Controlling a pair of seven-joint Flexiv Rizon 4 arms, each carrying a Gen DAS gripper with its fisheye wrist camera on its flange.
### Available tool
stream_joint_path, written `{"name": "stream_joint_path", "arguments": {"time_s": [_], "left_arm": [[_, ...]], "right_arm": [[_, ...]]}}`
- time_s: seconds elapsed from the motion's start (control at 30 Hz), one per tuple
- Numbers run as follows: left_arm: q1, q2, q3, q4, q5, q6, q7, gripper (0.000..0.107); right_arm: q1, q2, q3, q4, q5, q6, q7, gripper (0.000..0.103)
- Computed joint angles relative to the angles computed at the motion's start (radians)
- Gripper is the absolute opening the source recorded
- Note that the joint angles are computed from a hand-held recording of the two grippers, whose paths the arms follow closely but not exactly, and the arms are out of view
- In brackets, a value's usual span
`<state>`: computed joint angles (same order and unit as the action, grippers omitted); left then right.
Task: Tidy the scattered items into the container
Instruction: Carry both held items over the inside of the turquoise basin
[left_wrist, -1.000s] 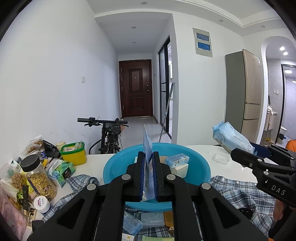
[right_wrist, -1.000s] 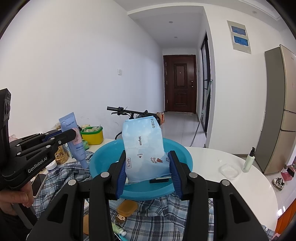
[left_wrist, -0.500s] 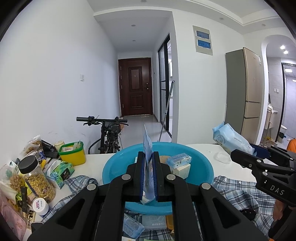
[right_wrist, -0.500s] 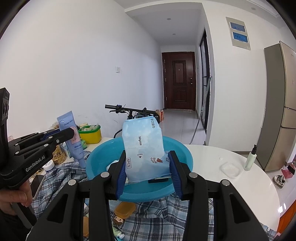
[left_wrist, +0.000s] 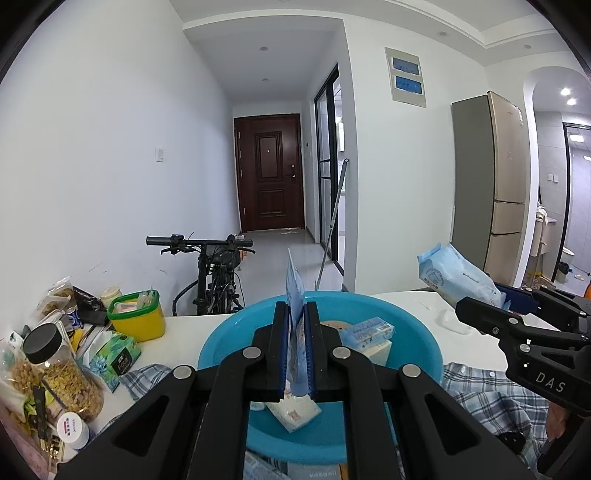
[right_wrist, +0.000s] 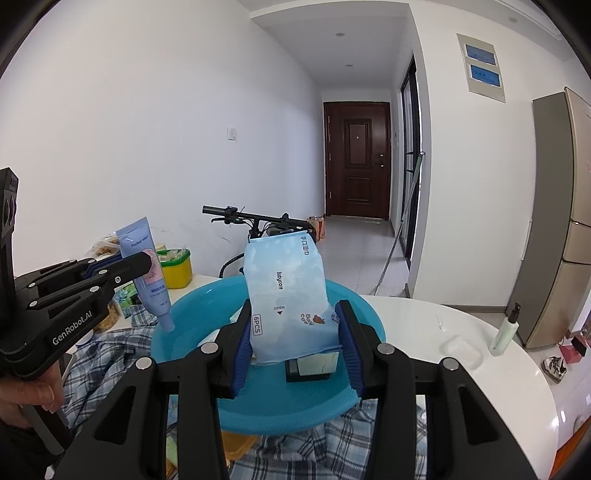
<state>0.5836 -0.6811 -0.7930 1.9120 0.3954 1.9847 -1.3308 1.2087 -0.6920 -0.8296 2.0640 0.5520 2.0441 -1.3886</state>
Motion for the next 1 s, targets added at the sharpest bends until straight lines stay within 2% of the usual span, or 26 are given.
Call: {"name": "stream_joint_path", "arguments": {"time_s": [0.23,0.5,0.73,0.83,1.0], "left_arm": [[-0.05,-0.063,0.007,-0.099,-0.045,-0.059,0.062,0.009],[-0.117,-0.156,0.01,-0.23,-0.146,-0.134,0.169,0.009],[-0.207,-0.228,0.05,-0.369,-0.272,-0.21,0.272,0.009],[-0.261,-0.245,0.095,-0.426,-0.323,-0.227,0.317,0.009],[-0.312,-0.274,0.121,-0.505,-0.398,-0.266,0.382,0.009]], "right_arm": [[-0.087,-0.025,0.04,-0.072,-0.046,-0.025,0.024,0.041],[-0.186,-0.056,0.098,-0.154,-0.105,-0.055,0.059,0.041],[-0.236,-0.109,0.083,-0.231,-0.159,-0.094,0.111,0.041],[-0.261,-0.131,0.08,-0.267,-0.189,-0.112,0.14,0.041],[-0.323,-0.148,0.106,-0.333,-0.246,-0.135,0.189,0.041]]}}
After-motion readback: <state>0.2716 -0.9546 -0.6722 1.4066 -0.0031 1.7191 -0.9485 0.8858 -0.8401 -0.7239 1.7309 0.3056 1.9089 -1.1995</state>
